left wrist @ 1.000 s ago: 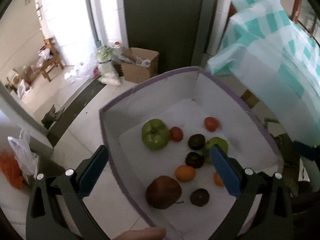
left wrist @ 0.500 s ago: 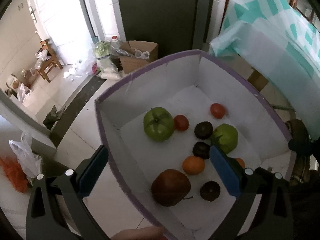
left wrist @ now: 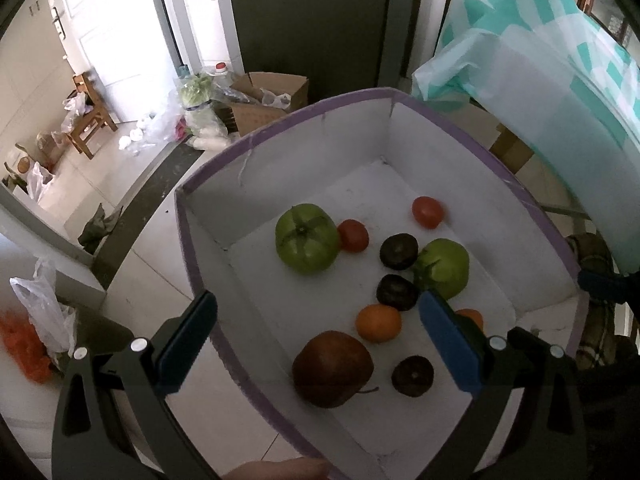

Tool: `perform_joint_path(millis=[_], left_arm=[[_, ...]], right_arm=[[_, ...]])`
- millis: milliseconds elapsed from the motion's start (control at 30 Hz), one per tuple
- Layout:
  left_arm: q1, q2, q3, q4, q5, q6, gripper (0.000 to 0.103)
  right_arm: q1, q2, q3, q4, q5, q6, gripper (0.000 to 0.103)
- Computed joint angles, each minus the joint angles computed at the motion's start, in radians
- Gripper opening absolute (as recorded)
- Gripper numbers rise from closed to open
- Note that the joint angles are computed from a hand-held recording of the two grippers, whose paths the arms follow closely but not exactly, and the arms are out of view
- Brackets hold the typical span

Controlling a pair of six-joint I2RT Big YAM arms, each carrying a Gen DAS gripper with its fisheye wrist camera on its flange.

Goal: Organize fruits

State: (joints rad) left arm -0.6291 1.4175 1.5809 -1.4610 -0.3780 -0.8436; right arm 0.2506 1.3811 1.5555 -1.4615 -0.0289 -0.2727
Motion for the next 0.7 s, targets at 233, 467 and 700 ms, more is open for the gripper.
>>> perform_joint_path(millis=[233, 467, 700], left_arm=[[0.001, -0.003, -0.003, 0.003, 0.008, 0.003, 0.101], [-0.003, 0.001, -0.001, 0.002, 0.006, 0.002, 0.101], [-0.001, 0.002, 0.0, 0.003, 0.006, 0.002, 0.101]], right_arm=[[0.0, 0.001, -0.007, 0.002, -0.002, -0.002, 0.088], [0.001, 0.001, -0.006, 0.002, -0.001, -0.001, 0.088], [0.001, -0.002, -0.01, 0.003, -0.004, -0.005, 0.088]])
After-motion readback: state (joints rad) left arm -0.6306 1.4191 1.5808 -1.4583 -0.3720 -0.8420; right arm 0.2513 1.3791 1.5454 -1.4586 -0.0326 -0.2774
